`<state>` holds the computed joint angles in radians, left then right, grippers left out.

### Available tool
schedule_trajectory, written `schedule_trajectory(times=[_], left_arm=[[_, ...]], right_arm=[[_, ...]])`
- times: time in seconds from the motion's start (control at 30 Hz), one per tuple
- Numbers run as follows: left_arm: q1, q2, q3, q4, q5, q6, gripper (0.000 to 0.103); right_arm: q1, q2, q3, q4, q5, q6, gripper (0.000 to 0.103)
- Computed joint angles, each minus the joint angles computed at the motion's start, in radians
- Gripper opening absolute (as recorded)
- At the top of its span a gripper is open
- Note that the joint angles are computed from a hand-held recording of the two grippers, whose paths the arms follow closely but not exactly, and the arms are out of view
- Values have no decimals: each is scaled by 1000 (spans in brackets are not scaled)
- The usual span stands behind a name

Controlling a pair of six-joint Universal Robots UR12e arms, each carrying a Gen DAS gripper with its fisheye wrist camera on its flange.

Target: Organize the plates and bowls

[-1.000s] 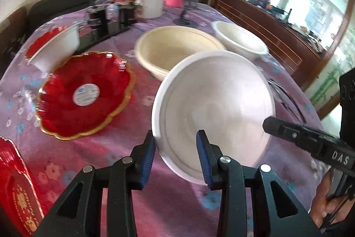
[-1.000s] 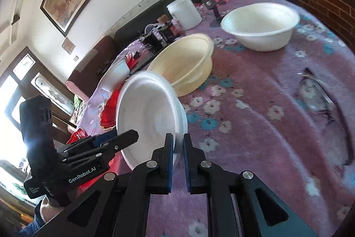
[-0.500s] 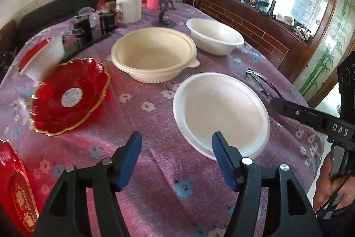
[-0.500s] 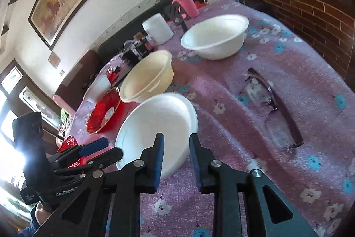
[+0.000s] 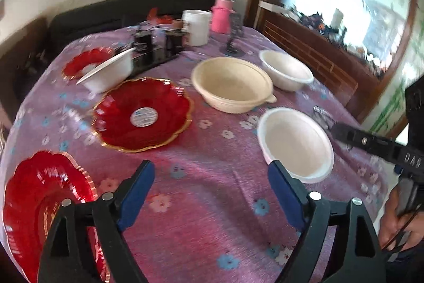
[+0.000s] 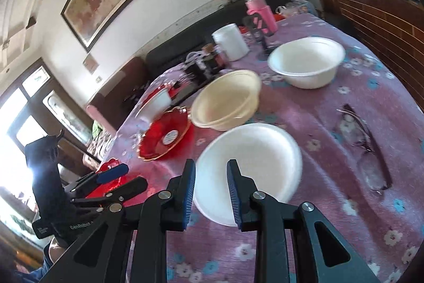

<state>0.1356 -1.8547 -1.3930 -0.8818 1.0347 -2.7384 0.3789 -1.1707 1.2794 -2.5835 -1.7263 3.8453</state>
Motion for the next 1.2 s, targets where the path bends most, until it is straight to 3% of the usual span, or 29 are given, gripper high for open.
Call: schedule_trajectory(times=[0.17,0.43,0.6,0.83,0.93,1.03,1.2], left_arm=[[41,-27,60,-56,-25,-71,87],[59,-105,204,-144,72,-110,86],[58,-168,305,-244,133,-136,69],[42,-221,381,-293,198,-140,69],[34,-250,424,-329,220,-135,64],[26,-291,487,-393,238,-141,53],[23,-346,568,-476,243,-166,46]], right_arm=[[4,46,-80,41,37,-49,33],[-2,136,-227,126,131,-78,33],[-12,192,-318,203,176,-66,33],[-26,250,-412,294,195,-23,33],[-35,276,-450,329,210,0,33],[-42,301,-486,364,218,19,33],[-47,334,-539,419,221,29,27]])
